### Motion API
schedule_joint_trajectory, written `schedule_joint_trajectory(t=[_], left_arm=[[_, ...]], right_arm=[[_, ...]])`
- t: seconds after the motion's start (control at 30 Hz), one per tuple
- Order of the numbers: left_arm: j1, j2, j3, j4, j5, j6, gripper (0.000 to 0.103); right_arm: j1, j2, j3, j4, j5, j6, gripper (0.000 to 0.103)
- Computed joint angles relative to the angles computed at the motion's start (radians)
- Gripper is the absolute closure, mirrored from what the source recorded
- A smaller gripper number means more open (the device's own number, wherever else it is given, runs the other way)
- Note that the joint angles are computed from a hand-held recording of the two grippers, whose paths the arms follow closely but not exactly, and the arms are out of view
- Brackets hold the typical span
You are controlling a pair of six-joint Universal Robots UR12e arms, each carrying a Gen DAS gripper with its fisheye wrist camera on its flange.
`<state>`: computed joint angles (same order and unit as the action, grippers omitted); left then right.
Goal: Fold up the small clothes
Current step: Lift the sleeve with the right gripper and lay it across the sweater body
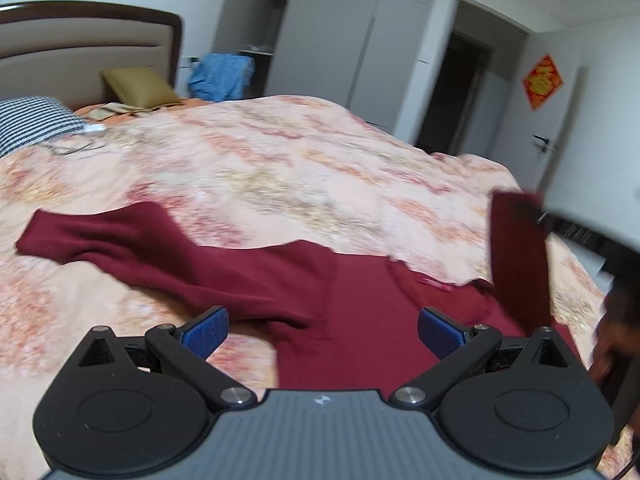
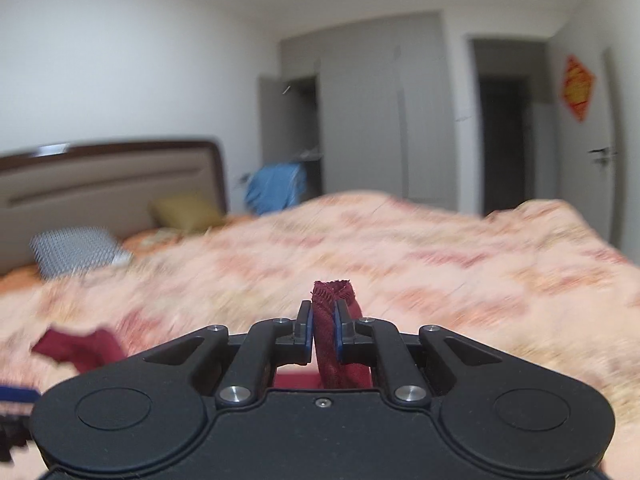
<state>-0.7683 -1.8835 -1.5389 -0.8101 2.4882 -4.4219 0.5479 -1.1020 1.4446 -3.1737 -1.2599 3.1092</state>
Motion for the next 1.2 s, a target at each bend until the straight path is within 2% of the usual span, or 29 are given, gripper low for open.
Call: schedule_joint_trajectory(t=[0.07, 0.2, 0.3, 0.33, 0.4, 0.43, 0.47, 0.53, 0.67, 0.73, 0.83, 0.97, 1.0, 1.07, 1.13, 1.2], left_arm=[[0.002, 0.014, -0.019, -0.025, 0.005, -0.035, 0.000], [0.001, 0.027, -0.046, -0.034, 0.004, -0.060, 0.000], [0.001, 0.026, -0.057, -0.014, -0.003, -0.059, 0.000], [0.002, 0.025, -0.061, 0.001, -0.007, -0.054, 0.000], [0.004, 0.022, -0.068, 0.033, -0.012, -0.042, 0.000], [0.005, 0.020, -0.068, 0.042, -0.011, -0.040, 0.000], [0.006, 0.017, -0.069, 0.055, -0.008, -0.034, 0.000], [0.007, 0.009, -0.070, 0.085, 0.000, -0.019, 0.000], [0.016, -0.020, -0.058, 0.154, 0.004, 0.058, 0.000], [0.025, -0.045, -0.044, 0.207, -0.005, 0.121, 0.000], [0.045, -0.092, -0.020, 0.304, -0.046, 0.220, 0.000], [0.066, -0.154, 0.039, 0.299, -0.082, 0.266, 0.000], [0.068, -0.167, 0.054, 0.280, -0.082, 0.276, 0.000], [0.069, -0.188, 0.083, 0.210, -0.070, 0.279, 0.000], [0.069, -0.197, 0.101, 0.121, -0.067, 0.245, 0.000], [0.073, -0.195, 0.100, 0.060, -0.084, 0.187, 0.000]], right_arm=[[0.031, 0.011, 0.001, 0.029, -0.022, -0.041, 0.093], [0.063, 0.023, 0.011, 0.109, -0.037, -0.054, 0.093], [0.068, 0.031, 0.008, 0.177, -0.032, -0.093, 0.092], [0.068, 0.034, 0.003, 0.207, -0.022, -0.108, 0.089], [0.061, 0.025, 0.009, 0.259, 0.010, -0.140, 0.079], [0.057, 0.026, 0.007, 0.276, 0.030, -0.151, 0.066], [0.049, 0.016, 0.018, 0.289, 0.054, -0.161, 0.049], [0.027, -0.006, 0.046, 0.294, 0.108, -0.178, 0.034], [-0.041, -0.066, 0.123, 0.280, 0.200, -0.187, 0.010], [-0.080, -0.093, 0.160, 0.252, 0.206, -0.154, 0.005], [-0.139, -0.120, 0.204, 0.202, 0.167, -0.108, 0.003], [-0.202, -0.130, 0.228, 0.189, 0.054, -0.008, 0.004], [-0.218, -0.127, 0.230, 0.190, 0.047, 0.027, 0.005], [-0.255, -0.118, 0.227, 0.221, 0.085, 0.129, 0.016], [-0.285, -0.101, 0.221, 0.229, 0.146, 0.234, 0.024], [-0.295, -0.080, 0.212, 0.218, 0.163, 0.293, 0.033]])
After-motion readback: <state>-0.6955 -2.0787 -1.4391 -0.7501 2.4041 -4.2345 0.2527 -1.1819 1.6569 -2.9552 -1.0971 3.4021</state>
